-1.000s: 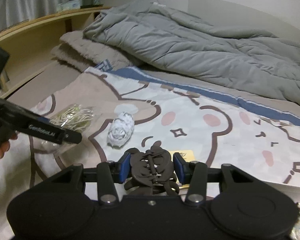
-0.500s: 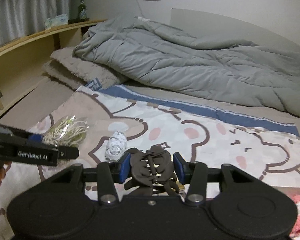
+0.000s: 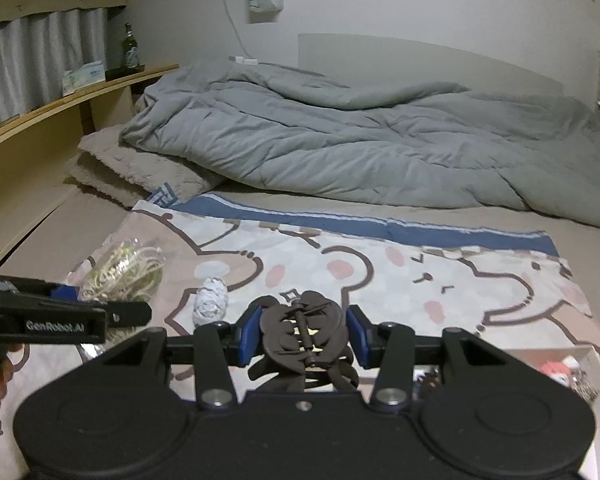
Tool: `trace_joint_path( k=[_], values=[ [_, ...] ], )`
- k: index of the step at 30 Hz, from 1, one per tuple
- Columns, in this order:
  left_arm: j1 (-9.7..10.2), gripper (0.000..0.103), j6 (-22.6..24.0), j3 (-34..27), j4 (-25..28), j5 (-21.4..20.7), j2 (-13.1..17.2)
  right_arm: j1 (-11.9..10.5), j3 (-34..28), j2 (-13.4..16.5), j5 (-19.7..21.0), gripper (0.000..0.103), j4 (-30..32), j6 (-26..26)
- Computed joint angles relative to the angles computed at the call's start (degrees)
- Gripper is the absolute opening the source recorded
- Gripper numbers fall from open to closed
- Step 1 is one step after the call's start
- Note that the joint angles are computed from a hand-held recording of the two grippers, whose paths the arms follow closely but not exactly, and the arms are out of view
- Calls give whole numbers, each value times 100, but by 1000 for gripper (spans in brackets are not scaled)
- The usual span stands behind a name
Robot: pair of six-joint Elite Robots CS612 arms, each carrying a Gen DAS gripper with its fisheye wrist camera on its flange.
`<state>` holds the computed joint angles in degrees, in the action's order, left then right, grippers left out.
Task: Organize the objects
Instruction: 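Carry the beaded cord bag and claw clip over the white lid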
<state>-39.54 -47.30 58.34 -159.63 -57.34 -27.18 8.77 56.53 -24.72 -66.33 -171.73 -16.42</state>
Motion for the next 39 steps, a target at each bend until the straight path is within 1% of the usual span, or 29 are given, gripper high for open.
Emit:
trace_joint_path(
  k=[3, 8, 13, 16, 24, 31, 35, 39],
  values=[
    [-46, 60, 125, -66, 10, 32, 7, -47, 122, -61, -50, 47, -39, 99],
    [-106, 60, 188, -183, 31, 47, 60, -115, 297, -149, -100, 47, -173, 315],
    [-156, 60, 298, -457, 93, -28, 200, -190, 458, -216, -126, 47, -381, 375],
    [-183, 60, 418, -722, 151, -104, 337, -251, 494, -224, -155, 47, -441, 394],
    [-255, 60, 718, -1714, 447, -389, 846, -456, 493, -213, -358, 47, -569, 595],
    [-309, 60, 905, -2715, 792, -597, 1358, -616, 510, -185, -626, 47, -511, 527],
    [-325, 60, 997, -3344, 1077, -781, 1684, -700, 496, -154, -741, 47, -469, 507],
    [-329, 60, 1075, -4107, 1455, -1011, 2076, -790, 498, -134, -819, 47, -420, 448]
  ],
)
